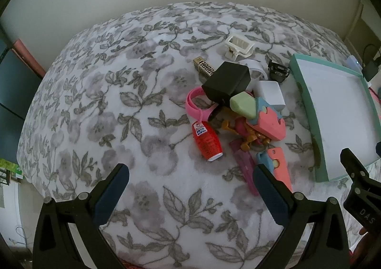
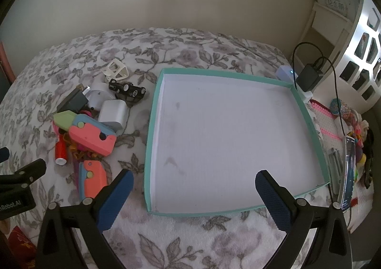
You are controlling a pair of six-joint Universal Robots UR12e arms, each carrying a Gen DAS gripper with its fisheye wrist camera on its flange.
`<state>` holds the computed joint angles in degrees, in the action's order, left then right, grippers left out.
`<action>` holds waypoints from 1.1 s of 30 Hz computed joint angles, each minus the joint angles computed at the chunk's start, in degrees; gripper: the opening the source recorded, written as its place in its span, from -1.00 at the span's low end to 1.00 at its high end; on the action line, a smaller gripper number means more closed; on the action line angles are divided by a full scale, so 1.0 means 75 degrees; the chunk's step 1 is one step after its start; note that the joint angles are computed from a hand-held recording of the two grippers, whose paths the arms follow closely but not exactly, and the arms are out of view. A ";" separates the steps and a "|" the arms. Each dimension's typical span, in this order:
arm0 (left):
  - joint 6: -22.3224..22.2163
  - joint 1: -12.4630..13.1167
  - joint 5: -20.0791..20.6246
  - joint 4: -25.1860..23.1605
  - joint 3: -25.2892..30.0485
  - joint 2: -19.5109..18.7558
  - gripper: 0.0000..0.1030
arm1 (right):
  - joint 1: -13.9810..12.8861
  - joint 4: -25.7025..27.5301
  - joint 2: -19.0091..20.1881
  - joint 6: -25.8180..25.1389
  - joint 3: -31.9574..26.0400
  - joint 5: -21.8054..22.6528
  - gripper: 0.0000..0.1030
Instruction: Organize rigid objects
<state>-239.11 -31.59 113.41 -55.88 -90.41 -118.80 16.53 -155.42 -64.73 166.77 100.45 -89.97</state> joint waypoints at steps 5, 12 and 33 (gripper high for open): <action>-0.0012 -0.0008 0.0015 0.0060 -0.0024 -0.0001 1.00 | 0.0001 0.0001 0.0002 0.0000 0.0000 -0.0002 1.00; -0.0018 -0.0012 0.0025 0.0167 -0.0059 0.0004 1.00 | 0.0001 -0.0002 0.0006 0.0000 0.0001 0.0000 1.00; -0.0182 -0.0034 0.0284 0.1286 -0.0409 0.0015 1.00 | 0.0026 -0.0101 0.0004 -0.0134 0.0034 0.0019 1.00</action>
